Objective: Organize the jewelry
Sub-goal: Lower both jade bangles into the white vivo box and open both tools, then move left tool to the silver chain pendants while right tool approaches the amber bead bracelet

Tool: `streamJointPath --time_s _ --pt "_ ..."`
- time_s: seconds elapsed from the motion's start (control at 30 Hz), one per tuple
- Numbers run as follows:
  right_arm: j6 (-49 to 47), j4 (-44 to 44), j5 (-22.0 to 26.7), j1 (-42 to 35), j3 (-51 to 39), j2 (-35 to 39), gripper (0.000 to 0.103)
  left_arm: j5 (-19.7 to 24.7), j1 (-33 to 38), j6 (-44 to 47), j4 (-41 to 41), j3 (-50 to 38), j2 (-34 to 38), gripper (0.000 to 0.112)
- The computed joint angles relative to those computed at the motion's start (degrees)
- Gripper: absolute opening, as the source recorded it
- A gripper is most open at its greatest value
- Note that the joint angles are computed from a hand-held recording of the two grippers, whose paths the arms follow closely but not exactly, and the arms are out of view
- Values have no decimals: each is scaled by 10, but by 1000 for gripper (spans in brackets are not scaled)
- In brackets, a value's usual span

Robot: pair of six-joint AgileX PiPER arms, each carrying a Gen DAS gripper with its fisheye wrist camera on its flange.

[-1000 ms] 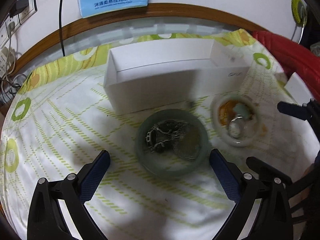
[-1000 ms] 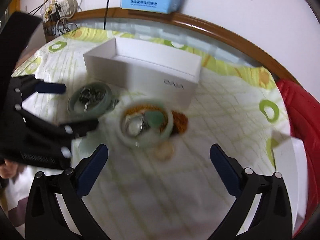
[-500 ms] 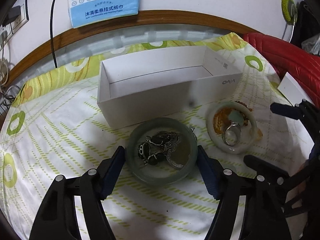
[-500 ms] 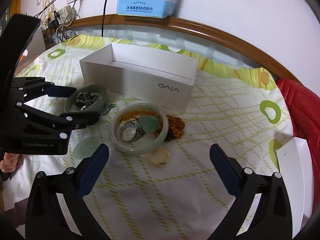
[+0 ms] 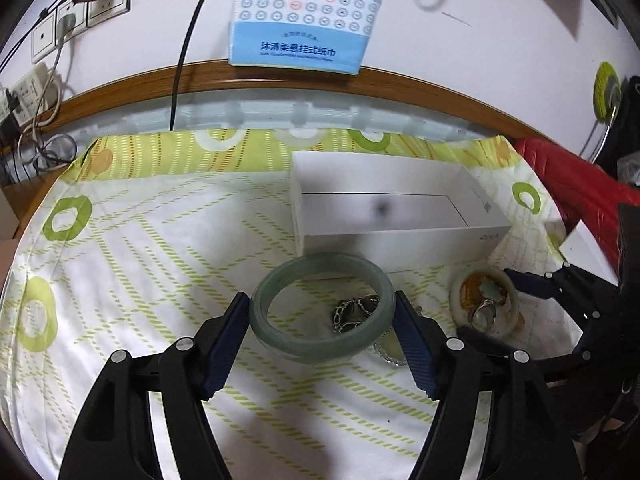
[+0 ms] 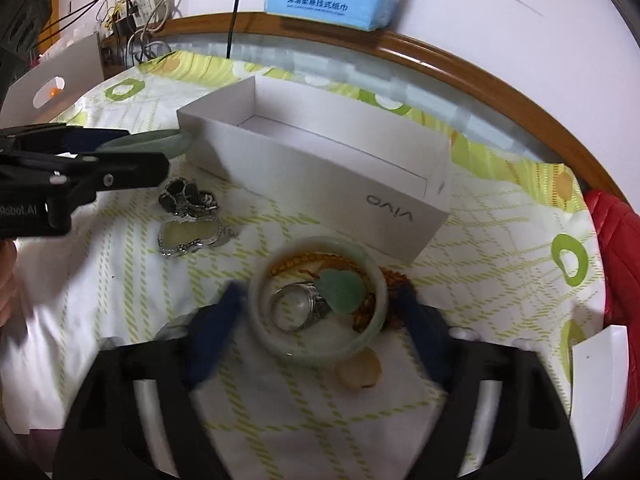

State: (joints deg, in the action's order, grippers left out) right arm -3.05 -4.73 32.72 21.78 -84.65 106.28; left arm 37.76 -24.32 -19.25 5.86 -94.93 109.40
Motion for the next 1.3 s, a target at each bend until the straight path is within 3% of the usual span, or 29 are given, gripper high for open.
streamJointPath --time_s 0.1,0.27,0.37,0.53,0.77,0.87,1.03,1.3 --pt "-14 20 -17 -5 23 -17 67 -2 -4 8 -3 2 -2 72" --pt "-75 115 -62 -31 62 -66 67 -47 -30 -10 43 36 -31 72" --pt "-139 202 -70 -53 66 -87 67 -37 -46 -28 70 20 -34 72" --pt "-102 171 -24 -62 -32 -56 67 19 -59 -6 89 -98 0 72" --pt "-48 144 70 -71 -242 90 67 134 -21 57 -3 -361 160 72" --pt "-53 138 83 -67 -277 125 67 192 -4 79 -46 -461 230 72" --pt "-77 124 86 -56 -283 147 67 233 -7 109 -55 -525 278 72" --pt "-51 70 30 -54 -221 110 75 155 -8 91 -28 -405 207 76"
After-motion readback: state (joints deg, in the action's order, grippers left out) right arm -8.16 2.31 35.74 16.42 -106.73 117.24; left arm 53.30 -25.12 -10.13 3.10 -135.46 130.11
